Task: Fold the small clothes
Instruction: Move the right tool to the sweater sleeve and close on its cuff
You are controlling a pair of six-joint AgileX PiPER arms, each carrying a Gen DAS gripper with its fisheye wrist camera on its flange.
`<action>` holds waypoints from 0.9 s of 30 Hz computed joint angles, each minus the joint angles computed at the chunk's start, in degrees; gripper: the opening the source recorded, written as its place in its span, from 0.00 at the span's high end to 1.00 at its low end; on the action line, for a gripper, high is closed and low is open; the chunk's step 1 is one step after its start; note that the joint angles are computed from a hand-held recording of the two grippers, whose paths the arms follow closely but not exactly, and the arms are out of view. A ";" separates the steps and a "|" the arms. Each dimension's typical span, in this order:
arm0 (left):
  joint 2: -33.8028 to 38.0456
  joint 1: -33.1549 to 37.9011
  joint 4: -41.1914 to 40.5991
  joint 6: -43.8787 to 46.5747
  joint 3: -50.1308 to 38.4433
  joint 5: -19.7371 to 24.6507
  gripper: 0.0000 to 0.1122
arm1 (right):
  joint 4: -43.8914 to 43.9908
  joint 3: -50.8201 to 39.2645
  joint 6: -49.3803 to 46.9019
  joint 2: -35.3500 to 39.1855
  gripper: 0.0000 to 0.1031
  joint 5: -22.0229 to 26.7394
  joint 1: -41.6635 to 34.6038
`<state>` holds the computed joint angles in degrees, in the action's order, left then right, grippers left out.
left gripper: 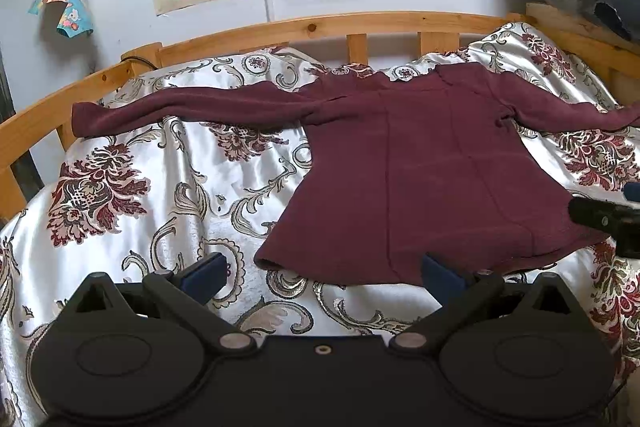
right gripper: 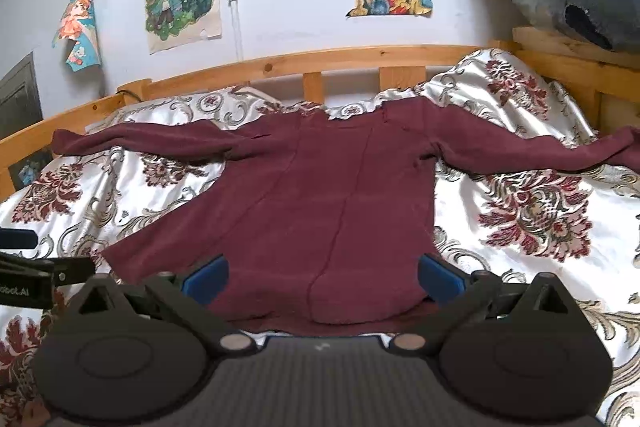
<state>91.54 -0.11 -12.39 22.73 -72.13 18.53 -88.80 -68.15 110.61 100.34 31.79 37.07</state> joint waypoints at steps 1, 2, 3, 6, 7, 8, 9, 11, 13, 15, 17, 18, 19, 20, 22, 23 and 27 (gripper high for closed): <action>0.23 -0.14 0.91 -0.57 -0.32 0.01 0.09 | -0.21 -0.06 0.31 0.04 0.00 1.31 0.25; 0.56 -0.27 1.92 -1.24 -0.82 -0.01 0.09 | -0.50 -0.23 0.91 0.06 0.00 2.89 0.41; 1.01 -0.48 3.28 -2.33 -1.50 -0.03 0.09 | -0.80 -0.39 1.48 0.00 0.00 3.95 0.31; 2.77 -1.38 8.23 -6.58 -5.08 1.61 0.09 | -1.09 -1.18 3.24 -0.55 0.00 5.76 -1.58; 3.26 -1.56 7.96 -5.98 -6.34 2.04 0.09 | -0.30 -1.81 2.97 -0.78 0.00 5.81 -2.84; 3.68 -1.75 7.63 -5.24 -7.44 2.32 0.09 | 0.83 -2.65 2.34 -0.88 0.00 6.17 -4.19; 4.23 -2.01 7.74 -4.87 -8.89 2.81 0.09 | 1.18 -2.97 2.41 -1.03 0.00 6.53 -5.58; 6.14 -2.71 8.59 -4.98 -13.70 5.76 0.09 | 2.77 -4.37 1.75 -0.96 0.00 7.01 -9.06; 9.16 -3.24 8.49 -4.60 -20.81 10.98 0.09 | 6.94 -7.28 -2.00 -0.18 0.00 5.08 -13.55; 12.93 -3.83 8.81 -5.46 -29.09 17.13 0.09 | 13.40 -10.29 -7.61 0.49 0.00 2.49 -18.62; 17.15 -4.35 8.42 -6.33 -37.62 22.64 0.09 | 17.43 -11.91 -10.10 0.90 0.00 -0.75 -23.92; 19.43 -4.64 8.12 -7.12 -41.77 24.93 0.09 | 19.27 -12.74 -11.12 1.26 0.00 -1.84 -26.28; 21.58 -4.83 7.49 -7.76 -45.35 26.82 0.09 | 21.33 -13.56 -12.08 1.77 0.00 -2.57 -28.46; 23.53 -5.03 6.85 -8.40 -48.30 28.33 0.09 | 25.53 -14.90 -15.07 2.44 0.00 -4.03 -31.06; 27.33 -5.69 6.24 -9.77 -53.06 29.72 0.09 | 33.52 -17.01 -18.27 3.97 0.00 -8.84 -36.72; 29.31 -6.23 6.67 -10.88 -55.04 29.76 0.09 | 34.76 -17.91 -16.88 5.02 0.00 -10.76 -38.68; 36.76 -7.51 6.90 -13.48 -64.47 34.39 0.09 | 49.49 -29.98 -22.71 12.90 0.00 -8.35 -44.38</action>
